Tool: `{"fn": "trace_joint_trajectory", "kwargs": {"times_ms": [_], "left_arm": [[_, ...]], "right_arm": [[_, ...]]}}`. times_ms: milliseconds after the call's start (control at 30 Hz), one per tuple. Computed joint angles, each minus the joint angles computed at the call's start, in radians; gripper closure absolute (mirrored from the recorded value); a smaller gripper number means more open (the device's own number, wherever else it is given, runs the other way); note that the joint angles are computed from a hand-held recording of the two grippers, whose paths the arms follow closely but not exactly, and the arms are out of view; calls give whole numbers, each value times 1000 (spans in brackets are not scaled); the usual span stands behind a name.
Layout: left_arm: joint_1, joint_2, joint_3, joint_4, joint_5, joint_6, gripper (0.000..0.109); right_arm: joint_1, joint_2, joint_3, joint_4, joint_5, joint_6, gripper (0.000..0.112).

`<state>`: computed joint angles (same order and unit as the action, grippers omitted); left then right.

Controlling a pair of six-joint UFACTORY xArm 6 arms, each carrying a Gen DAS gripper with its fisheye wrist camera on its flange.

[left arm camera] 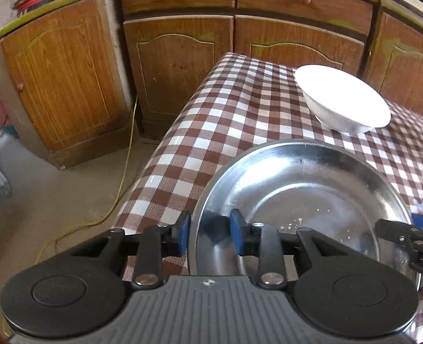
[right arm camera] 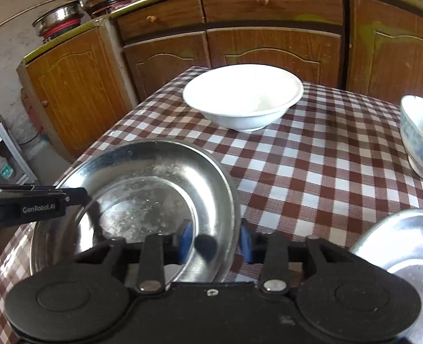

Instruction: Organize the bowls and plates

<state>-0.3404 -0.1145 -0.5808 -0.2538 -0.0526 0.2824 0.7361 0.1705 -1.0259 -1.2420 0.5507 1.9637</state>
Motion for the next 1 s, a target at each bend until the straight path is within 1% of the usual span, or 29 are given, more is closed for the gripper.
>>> {"fn": "trace_joint_trajectory", "kwargs": {"times_ms": [67,100,200,267,367,467,567,633,700,767,933,1000], "left_arm": [[-19,-14,3,-125,1,101,82],[-24,-28,11,-151,4,125,82],[-28,-66,43,-141,-4,121,82],[-25,-93,63,-109,-6,90,82],[-12,-151,99,-11,6,0,82],[14,-215,131,166,28,-154,82],[26,-287,165,277,46,-247,82],[23,-331,183,278,67,-244,82],[14,-381,209,251,85,-223,82],[7,-427,234,265,98,-233,82],[-16,-524,272,308,155,-281,82],[-25,-562,288,305,177,-284,82]], "right_arm": [[0,-17,21,-21,-1,30,87],[5,-27,31,-28,6,39,87],[26,-55,50,-49,33,52,87],[44,-77,61,-60,59,59,87],[70,-115,79,-65,91,63,87],[101,-152,95,-53,130,48,87],[137,-184,110,-33,173,38,87],[161,-209,124,-24,197,43,87],[182,-239,142,-18,212,43,87],[204,-269,159,-7,236,35,87],[284,-331,185,29,338,10,87],[315,-354,196,40,377,2,87]]}}
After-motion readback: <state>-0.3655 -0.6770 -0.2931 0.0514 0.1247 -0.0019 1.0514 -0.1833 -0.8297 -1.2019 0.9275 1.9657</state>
